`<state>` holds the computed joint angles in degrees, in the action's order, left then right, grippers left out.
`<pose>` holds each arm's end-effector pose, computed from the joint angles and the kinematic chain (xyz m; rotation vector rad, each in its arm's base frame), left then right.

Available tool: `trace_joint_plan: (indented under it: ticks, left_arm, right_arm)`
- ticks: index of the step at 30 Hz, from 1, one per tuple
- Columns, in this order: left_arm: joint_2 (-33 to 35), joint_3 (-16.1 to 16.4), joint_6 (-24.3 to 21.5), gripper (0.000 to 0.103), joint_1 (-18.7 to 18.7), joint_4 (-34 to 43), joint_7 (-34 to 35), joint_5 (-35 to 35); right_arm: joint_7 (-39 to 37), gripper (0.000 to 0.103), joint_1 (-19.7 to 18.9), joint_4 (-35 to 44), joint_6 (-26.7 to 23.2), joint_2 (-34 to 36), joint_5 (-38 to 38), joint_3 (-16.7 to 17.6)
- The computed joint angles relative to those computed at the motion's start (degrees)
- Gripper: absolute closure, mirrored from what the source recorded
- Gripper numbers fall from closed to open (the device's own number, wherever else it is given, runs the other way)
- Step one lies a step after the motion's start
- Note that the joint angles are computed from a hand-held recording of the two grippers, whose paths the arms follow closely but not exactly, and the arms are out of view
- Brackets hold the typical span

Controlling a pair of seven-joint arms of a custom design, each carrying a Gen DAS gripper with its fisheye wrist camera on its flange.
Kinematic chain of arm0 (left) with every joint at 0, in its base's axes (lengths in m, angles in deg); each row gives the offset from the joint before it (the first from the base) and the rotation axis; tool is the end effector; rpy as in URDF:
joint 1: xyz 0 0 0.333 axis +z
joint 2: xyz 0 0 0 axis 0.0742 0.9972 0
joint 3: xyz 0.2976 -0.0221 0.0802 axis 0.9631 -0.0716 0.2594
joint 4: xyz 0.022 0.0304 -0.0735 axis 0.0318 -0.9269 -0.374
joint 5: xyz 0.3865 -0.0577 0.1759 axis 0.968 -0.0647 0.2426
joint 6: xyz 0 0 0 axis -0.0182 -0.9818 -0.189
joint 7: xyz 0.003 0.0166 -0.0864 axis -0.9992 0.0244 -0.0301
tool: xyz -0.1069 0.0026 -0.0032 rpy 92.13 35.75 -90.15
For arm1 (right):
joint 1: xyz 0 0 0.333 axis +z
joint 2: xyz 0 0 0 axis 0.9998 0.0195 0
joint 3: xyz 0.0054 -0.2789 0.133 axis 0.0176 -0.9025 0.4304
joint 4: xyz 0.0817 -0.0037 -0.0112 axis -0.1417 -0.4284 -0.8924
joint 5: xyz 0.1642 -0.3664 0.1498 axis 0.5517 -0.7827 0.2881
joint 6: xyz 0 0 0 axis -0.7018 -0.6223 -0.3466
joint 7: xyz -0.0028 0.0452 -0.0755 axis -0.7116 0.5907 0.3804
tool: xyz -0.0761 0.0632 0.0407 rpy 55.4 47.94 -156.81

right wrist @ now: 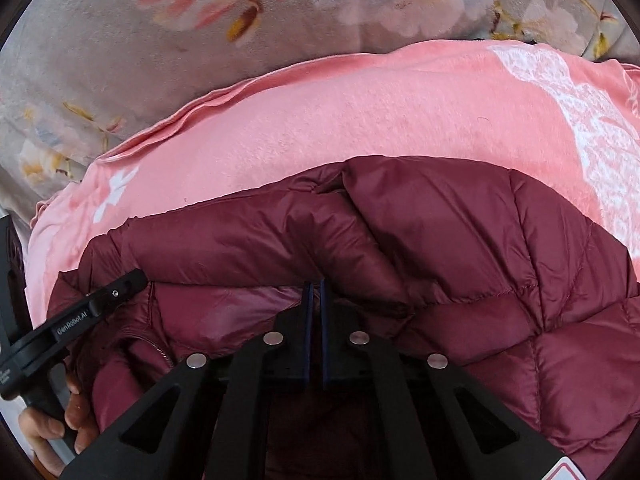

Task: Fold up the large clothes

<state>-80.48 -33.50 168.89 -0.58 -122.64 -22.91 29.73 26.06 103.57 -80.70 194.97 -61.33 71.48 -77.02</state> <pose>0.5711 -0.1735 0.4898 -2.1359 1.5619 -0.8031 0.6144 0.1982 0.4854 -1.8309 1.6388 -0.1871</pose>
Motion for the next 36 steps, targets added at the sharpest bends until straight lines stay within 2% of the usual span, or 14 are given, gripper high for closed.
trace_joint_plan:
  ticks: [4,8,12,22,26,29,33,34,35,36]
  left_arm:
    - [0.1,-0.8,0.5,0.072,0.5,-0.2,-4.2,6.5]
    - [-0.3,-0.3,2.1,0.072,0.5,-1.2,-4.0,5.8]
    - [0.1,-0.8,-1.2,0.072,0.3,0.2,-4.1,7.3]
    - [0.8,-0.6,-2.5,0.072,-0.3,1.2,-5.2,9.2]
    - [0.9,-0.7,-3.3,0.072,-0.5,1.4,-5.9,10.3]
    - [0.8,-0.7,-4.3,0.071,-0.7,1.6,-6.6,11.1]
    - [0.3,-1.6,-9.3,0.07,-1.0,2.6,-9.0,13.6]
    - [0.2,-2.0,-11.6,0.07,-1.3,3.2,-9.7,14.8]
    - [-0.5,-2.1,-12.6,0.07,-1.6,3.1,-10.2,15.3]
    - [-1.8,-2.1,-12.4,0.07,-1.8,2.2,-10.5,15.2]
  right_arm:
    - [0.4,0.103,0.1,0.0,0.7,0.3,-0.7,0.1]
    - [0.0,0.103,0.0,0.0,1.1,0.5,0.0,0.2]
    - [-1.0,0.103,-0.2,0.3,1.1,0.7,1.5,0.3]
    - [1.4,0.103,0.2,0.1,1.6,0.6,-2.3,0.1]
    - [4.4,0.103,0.7,0.1,1.9,0.7,-6.7,0.0]
    - [8.4,0.103,1.3,0.4,1.7,0.7,-13.2,-0.3]
    - [12.1,0.103,1.7,0.4,0.6,0.1,-19.8,-0.5]
    - [13.1,0.101,1.9,0.1,-0.1,-0.7,-21.8,-0.5]
    - [14.4,0.094,2.0,-1.3,-0.6,-2.7,-24.7,-0.5]
    - [13.6,0.091,2.0,-2.9,0.0,-4.6,-24.9,-0.4]
